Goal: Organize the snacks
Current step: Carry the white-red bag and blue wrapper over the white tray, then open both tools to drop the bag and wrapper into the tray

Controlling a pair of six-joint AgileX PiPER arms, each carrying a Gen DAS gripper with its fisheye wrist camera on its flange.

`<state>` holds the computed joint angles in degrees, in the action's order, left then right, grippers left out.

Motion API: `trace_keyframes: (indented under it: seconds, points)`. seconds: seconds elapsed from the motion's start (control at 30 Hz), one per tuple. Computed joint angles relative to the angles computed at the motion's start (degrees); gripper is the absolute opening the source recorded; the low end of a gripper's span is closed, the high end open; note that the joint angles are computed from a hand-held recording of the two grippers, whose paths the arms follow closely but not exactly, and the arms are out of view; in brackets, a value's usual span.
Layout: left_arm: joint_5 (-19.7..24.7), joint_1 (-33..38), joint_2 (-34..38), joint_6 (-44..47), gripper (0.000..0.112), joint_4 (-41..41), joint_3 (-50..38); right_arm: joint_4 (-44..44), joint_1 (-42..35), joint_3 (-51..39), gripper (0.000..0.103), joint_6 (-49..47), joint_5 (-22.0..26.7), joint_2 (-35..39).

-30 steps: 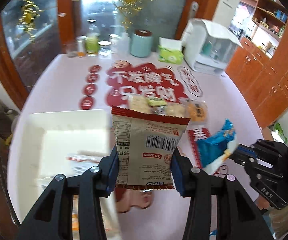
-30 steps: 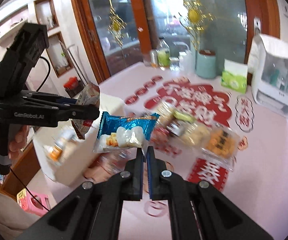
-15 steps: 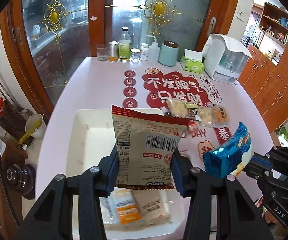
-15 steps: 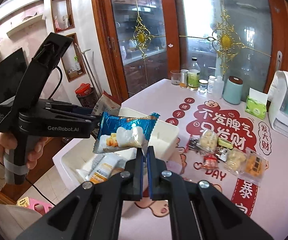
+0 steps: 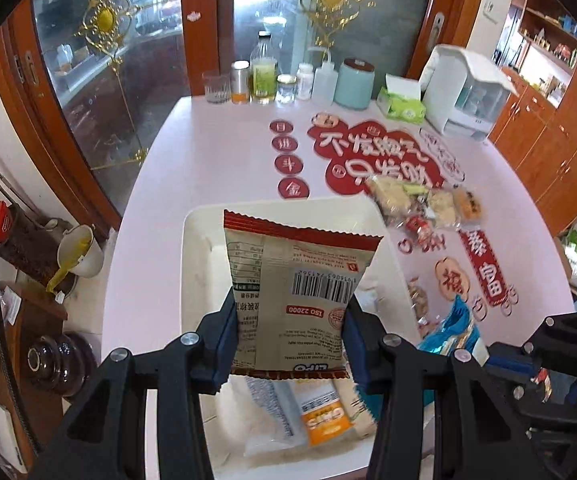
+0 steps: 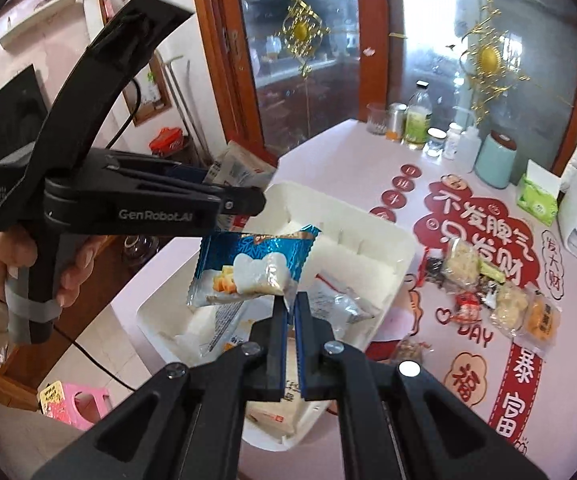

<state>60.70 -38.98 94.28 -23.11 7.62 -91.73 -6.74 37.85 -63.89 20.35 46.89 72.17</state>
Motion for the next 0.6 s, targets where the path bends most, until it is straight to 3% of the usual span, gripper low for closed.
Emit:
trace_keyframes:
  seconds: [0.1, 0.17, 0.2, 0.23, 0.3, 0.37, 0.6]
  points:
    - [0.6, 0.4, 0.6, 0.4, 0.046, 1.0, 0.7, 0.6, 1.3, -1.4, 0.005, -0.5, 0.9, 2.6]
    - [0.2, 1.9, 0.9, 1.9, 0.063, -2.5, 1.4, -1.2, 2.7, -2.4, 0.008, 1.0, 2.4, 4.0]
    - [0.0, 2.5, 1.0, 2.2, 0.081, -4.2, 1.8, -1.4, 3.0, -2.7, 0.013, 1.1, 2.6, 4.3]
    - [-0.4, 3.1, 0.9, 1.7, 0.09, -5.5, 2.5, -1.8, 3.3, -2.8, 0.016, 1.6, 2.7, 4.4]
    - [-1.3, 3.6, 0.8, 1.6, 0.09, -7.5, 3.3, -3.5, 4.0, -2.7, 0.042, 3.4, 2.8, 4.1]
    - [-1.2, 3.8, 1.4, 1.5, 0.09, -8.9, 3.4, -5.7, 4.7, -1.9, 0.056, 5.9, 2.0, 3.0]
    - [-2.0, 1.6, 1.5, 0.4, 0.09, -7.5, 3.0, -8.1, 5.1, -1.0, 0.059, 9.4, 2.3, 1.4]
